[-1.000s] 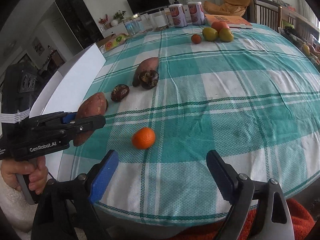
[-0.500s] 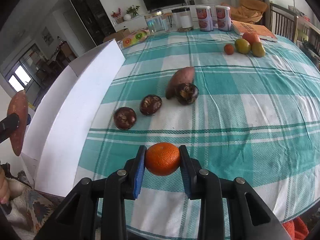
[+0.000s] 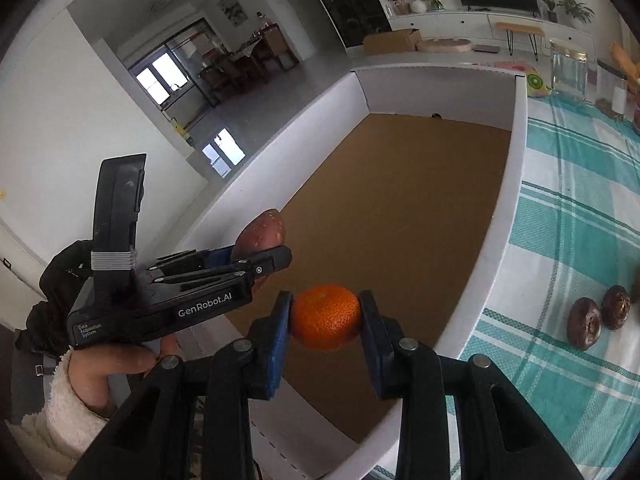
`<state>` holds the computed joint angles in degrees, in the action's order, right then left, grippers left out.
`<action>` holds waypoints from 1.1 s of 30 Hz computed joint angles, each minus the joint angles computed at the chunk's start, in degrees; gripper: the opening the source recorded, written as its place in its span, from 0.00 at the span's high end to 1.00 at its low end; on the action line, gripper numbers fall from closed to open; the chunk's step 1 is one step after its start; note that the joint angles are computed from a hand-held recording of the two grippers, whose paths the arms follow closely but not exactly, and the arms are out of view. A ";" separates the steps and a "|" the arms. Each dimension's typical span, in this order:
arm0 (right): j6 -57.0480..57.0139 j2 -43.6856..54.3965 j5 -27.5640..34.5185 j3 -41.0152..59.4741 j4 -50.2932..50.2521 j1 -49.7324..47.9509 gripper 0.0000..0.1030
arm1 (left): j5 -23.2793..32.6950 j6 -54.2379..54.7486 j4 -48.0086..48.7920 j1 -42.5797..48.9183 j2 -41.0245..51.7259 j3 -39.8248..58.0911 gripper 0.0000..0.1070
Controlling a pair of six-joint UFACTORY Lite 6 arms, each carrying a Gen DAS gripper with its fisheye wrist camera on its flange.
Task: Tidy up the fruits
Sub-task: 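Carry both fruits over the white box and open both tools to drop them, then return both tools to the table and grasp a water chestnut with the left tool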
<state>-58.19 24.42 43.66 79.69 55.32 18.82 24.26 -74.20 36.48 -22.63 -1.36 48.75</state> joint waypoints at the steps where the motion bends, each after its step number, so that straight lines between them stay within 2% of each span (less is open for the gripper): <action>1: 0.67 1.35 -1.07 0.90 -0.48 1.05 0.66 | 0.42 -0.83 0.68 -0.15 -0.06 -0.38 0.57; 2: 1.25 2.71 -1.72 1.84 -0.67 1.61 0.64 | 1.26 -2.98 2.64 -0.83 -0.07 -0.42 0.55; 4: 0.80 3.76 -1.15 2.33 0.74 0.82 0.56 | 3.16 -6.05 5.81 -2.42 0.57 0.69 0.35; 6: -2.23 2.12 -1.08 0.13 3.63 -1.42 0.47 | 5.12 -11.28 10.65 -4.30 0.99 1.76 0.23; 9: -8.75 -3.43 -1.82 -6.49 8.11 -7.43 0.33 | 4.94 -16.23 15.29 -6.91 2.00 4.61 0.22; 11: -12.44 -7.65 -1.14 -11.35 10.19 -13.76 0.17 | 4.27 -19.24 17.95 -9.96 3.57 7.64 0.22; 13: -16.40 -11.21 -0.38 -15.85 12.09 -21.41 0.11 | 2.49 -20.05 19.20 -13.36 6.18 11.88 0.22; 17: -21.94 -14.39 -0.16 -21.05 13.83 -38.80 0.08 | -1.52 -15.95 17.02 -20.89 16.17 24.59 0.19; 20: -25.19 -12.35 -8.06 -21.06 15.02 -47.68 0.05 | -2.78 -4.45 7.42 -25.95 28.10 38.37 0.19; 23: -27.36 -2.83 -13.05 -13.79 17.28 -52.82 0.05 | -3.18 4.51 -0.30 -29.33 40.48 51.71 0.19; 25: -27.61 1.45 -14.16 -10.45 17.03 -55.82 0.05 | -0.51 9.19 -4.95 -30.88 48.97 61.63 0.19; 30: -26.16 5.34 -10.41 -7.55 17.13 -60.69 0.05 | 6.99 6.77 -0.85 -33.18 61.88 75.05 0.19; 33: -29.76 4.23 -12.25 -10.27 21.07 -60.15 0.05 | 7.38 1.96 3.82 -33.62 61.81 71.95 0.19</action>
